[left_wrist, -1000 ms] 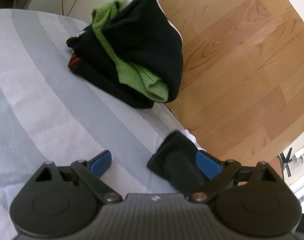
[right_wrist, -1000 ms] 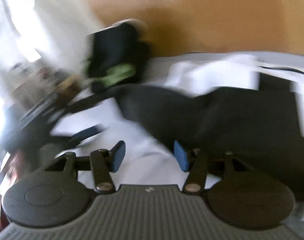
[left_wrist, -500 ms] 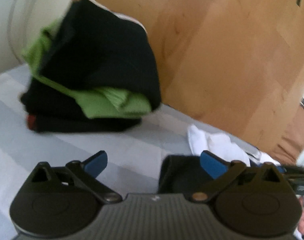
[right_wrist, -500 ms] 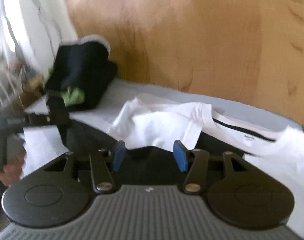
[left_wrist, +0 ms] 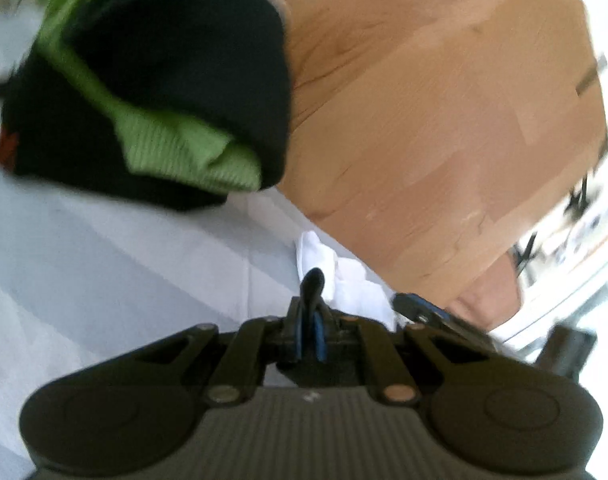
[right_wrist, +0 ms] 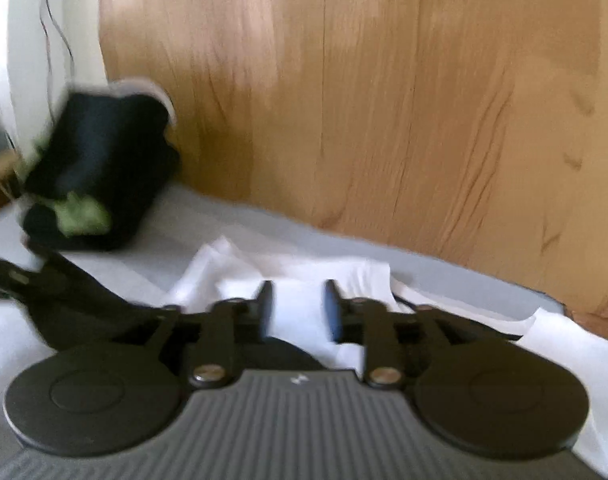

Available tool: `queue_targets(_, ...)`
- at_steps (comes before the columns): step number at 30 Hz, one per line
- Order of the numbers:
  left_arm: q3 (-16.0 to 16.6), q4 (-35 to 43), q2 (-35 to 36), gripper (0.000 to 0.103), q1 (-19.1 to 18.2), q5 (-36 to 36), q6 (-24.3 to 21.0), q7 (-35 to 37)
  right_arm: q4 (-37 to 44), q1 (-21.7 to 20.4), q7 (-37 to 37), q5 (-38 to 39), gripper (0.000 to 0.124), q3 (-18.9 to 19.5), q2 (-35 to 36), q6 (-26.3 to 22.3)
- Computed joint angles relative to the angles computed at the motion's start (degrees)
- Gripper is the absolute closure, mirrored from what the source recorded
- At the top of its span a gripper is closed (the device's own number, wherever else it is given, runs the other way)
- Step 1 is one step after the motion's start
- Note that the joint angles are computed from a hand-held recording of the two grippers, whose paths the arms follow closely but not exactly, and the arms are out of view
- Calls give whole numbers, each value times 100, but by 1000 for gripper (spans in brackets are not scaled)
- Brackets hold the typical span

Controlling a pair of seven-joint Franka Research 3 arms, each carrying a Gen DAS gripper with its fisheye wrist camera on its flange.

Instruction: Fold small clothes

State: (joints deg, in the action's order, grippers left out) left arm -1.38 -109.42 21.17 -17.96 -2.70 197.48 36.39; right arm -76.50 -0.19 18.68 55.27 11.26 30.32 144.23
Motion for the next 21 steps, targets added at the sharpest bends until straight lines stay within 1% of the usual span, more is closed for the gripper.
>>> queue_targets(1, -339, 77, 79, 97, 344, 184, 58, -195, -394, -291, -571, 459, 78, 251, -298, -221)
queue_targets(2, -647, 88, 131, 97, 663, 406, 163, -389, -766, -453, -1112, 827, 74, 347, -581, -445)
queue_targets(3, -817, 89, 167, 97, 845, 576, 255, -540, -1153, -541, -1682, 1113, 69, 398, -858, -590)
queue_targets(4, -970, 98, 211, 97, 1022, 758, 337, -702, -1548, -541, -2279, 1288, 67, 416, -1126, -613)
queue_targets(5, -1106, 140, 274, 97, 1174, 938, 393, -872, -1854, -464, -2771, 1352, 66, 405, -1324, -524)
queue_targets(6, -1235, 168, 330, 97, 1322, 1121, 460, -1055, -2144, -345, -3294, 1425, 66, 405, -1489, -314)
queue_targets(7, -1256, 181, 364, 97, 1363, 1220, 515, -1184, -2399, -188, -3834, 1572, 65, 428, -1602, 45)
queue_targets(8, -1219, 182, 381, 97, 1346, 1259, 580, -1275, -2525, -20, -4124, 1671, 65, 433, -1626, 371)
queue_targets(9, -1187, 90, 318, 97, 1348, 1310, 668, -1359, -2566, 149, -4217, 1682, 67, 413, -1589, 624)
queue_targets(10, -1105, 39, 295, 98, 1287, 1301, 764, -1393, -2525, 332, -4036, 1490, 67, 350, -1498, 758)
queue_targets(11, -994, 4, 285, 98, 1192, 1240, 870, -1380, -2450, 516, -3638, 1190, 76, 241, -1405, 812)
queue_targets(12, -863, -50, 247, 98, 1066, 1130, 955, -1318, -2359, 703, -3097, 875, 103, 97, -1326, 846)
queue_targets(13, -689, -84, 208, 98, 877, 921, 980, -1176, -2178, 848, -2305, 517, 115, -79, -1228, 708)
queue_targets(14, -463, -121, 176, 97, 620, 593, 1038, -939, -1983, 841, -1700, 431, 119, -168, -1159, 424)
queue_targets(15, -327, -187, 119, 91, 458, 318, 1072, -763, -1835, 756, -1321, 555, 119, -193, -1128, 198)
queue_targets(16, -268, -249, 88, 81, 384, 110, 1152, -660, -1760, 644, -1105, 863, 119, -185, -1154, 156)
queue_targets(18, -224, -385, 24, 75, 310, -303, 1310, -548, -1748, 406, -1102, 1680, 119, -172, -1305, 318)
queue_targets(19, -227, -423, 10, 75, 300, -451, 1349, -502, -1754, 305, -1099, 2050, 119, -212, -1378, 391)
queue_targets(20, -242, -437, 4, 75, 303, -545, 1360, -461, -1729, 223, -1000, 2295, 119, -291, -1411, 430)
queue_targets(21, -255, -426, 10, 75, 298, -613, 1351, -407, -1652, 167, -772, 2341, 116, -402, -1388, 452)
